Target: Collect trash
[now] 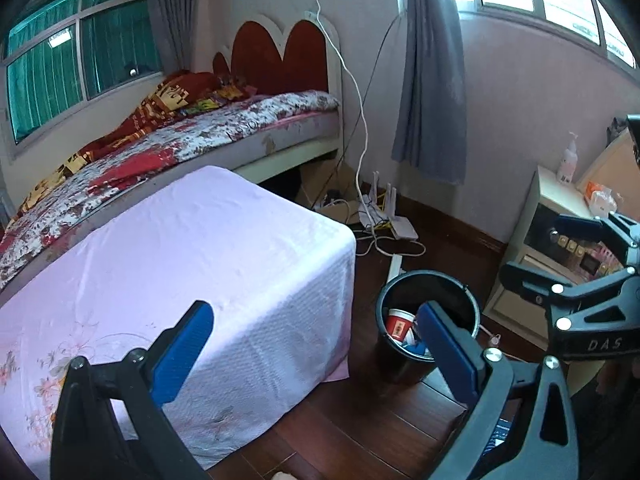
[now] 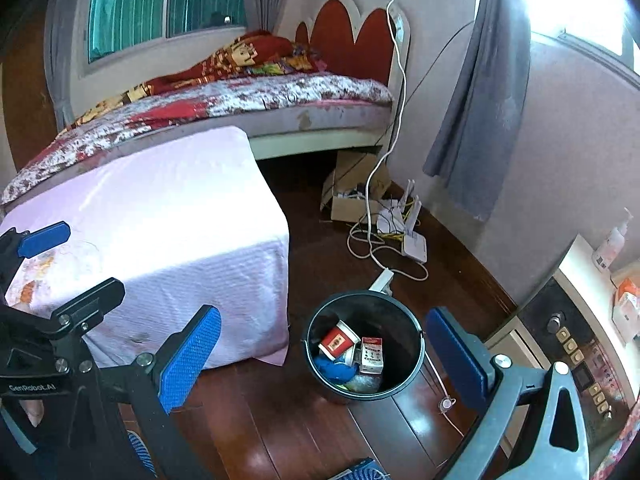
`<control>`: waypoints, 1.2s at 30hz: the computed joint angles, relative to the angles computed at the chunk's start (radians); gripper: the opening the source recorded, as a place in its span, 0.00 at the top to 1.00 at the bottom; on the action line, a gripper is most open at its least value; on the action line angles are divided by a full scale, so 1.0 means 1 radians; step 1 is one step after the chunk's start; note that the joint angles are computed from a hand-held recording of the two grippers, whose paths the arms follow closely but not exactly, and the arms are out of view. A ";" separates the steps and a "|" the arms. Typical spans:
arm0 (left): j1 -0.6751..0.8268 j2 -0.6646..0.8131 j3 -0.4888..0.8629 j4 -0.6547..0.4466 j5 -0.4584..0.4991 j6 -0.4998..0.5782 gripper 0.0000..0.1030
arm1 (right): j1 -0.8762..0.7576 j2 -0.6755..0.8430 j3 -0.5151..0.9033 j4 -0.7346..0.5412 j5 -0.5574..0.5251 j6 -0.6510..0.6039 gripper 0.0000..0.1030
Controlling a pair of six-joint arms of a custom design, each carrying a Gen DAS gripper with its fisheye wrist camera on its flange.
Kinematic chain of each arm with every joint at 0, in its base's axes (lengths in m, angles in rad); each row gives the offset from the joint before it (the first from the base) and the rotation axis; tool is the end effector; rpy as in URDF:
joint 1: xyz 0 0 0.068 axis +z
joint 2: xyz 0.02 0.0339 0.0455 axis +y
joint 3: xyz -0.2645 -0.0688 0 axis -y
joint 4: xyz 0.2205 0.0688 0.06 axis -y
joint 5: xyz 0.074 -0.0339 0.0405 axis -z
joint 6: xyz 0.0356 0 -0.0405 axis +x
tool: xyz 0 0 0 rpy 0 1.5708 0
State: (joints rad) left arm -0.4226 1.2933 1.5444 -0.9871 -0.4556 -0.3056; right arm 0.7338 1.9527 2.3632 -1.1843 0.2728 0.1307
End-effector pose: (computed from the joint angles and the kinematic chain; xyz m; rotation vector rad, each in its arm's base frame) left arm 0.2114 -0.0779 0.4096 -0.0976 2.2188 0.1297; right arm 0.2844 0.2435 0.4263 -0.5582 2.2437 0.1194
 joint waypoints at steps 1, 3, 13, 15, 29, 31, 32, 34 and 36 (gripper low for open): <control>-0.008 -0.008 0.002 -0.008 -0.009 -0.006 0.01 | 0.008 -0.010 -0.001 -0.005 0.010 0.005 0.00; -0.033 -0.033 0.003 -0.023 -0.035 -0.012 0.01 | 0.021 -0.049 -0.029 -0.002 0.026 0.017 0.00; -0.099 -0.071 0.059 -0.043 -0.078 -0.019 0.01 | 0.080 -0.182 -0.092 -0.003 0.104 0.057 0.00; -0.106 -0.073 0.064 -0.040 -0.087 -0.019 0.01 | 0.080 -0.192 -0.096 -0.003 0.107 0.064 0.00; -0.104 -0.072 0.057 -0.031 -0.087 -0.032 0.01 | 0.073 -0.195 -0.098 -0.008 0.109 0.071 0.00; -0.104 -0.072 0.056 -0.028 -0.089 -0.028 0.01 | 0.073 -0.196 -0.100 -0.007 0.109 0.071 0.00; -0.105 -0.071 0.057 -0.028 -0.090 -0.028 0.01 | 0.073 -0.198 -0.103 -0.004 0.109 0.071 0.00; -0.109 -0.070 0.057 -0.027 -0.096 -0.026 0.01 | 0.072 -0.202 -0.113 0.003 0.108 0.070 0.00; -0.111 -0.072 0.054 -0.023 -0.094 -0.024 0.01 | 0.071 -0.201 -0.113 0.004 0.108 0.069 0.00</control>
